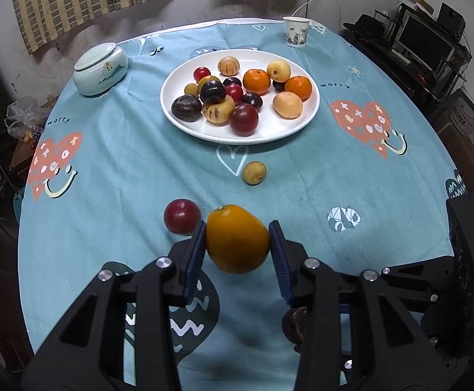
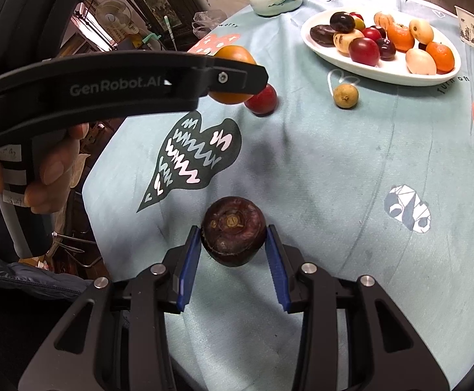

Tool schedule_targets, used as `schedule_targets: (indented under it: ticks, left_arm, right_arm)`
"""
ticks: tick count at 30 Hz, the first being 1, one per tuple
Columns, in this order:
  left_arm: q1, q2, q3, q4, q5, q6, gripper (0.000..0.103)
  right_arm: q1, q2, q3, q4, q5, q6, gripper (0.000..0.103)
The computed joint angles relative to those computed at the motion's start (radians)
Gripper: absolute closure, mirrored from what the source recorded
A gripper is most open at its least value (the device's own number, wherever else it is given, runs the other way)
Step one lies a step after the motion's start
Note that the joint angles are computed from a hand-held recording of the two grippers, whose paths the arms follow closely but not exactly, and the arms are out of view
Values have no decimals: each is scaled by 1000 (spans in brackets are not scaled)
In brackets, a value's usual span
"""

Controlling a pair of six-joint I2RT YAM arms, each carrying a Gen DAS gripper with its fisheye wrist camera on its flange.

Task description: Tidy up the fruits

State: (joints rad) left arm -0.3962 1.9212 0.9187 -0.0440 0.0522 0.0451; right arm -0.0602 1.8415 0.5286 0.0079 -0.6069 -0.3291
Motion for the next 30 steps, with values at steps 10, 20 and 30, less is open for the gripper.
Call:
schedule_targets:
  ticks: [10,20,30]
  left_arm:
    - [2,4,2,1,2,2,64]
    - [-7,78,65,-33,13,13,64]
    - [26,137,294,-113,60,13,64]
  right_arm:
    - [-3,-2,0,-3,-1,-3,62]
    - [-22,57,24,-16,-3,-17,62]
    - [-146,-5,211,-135,-39,-46,62]
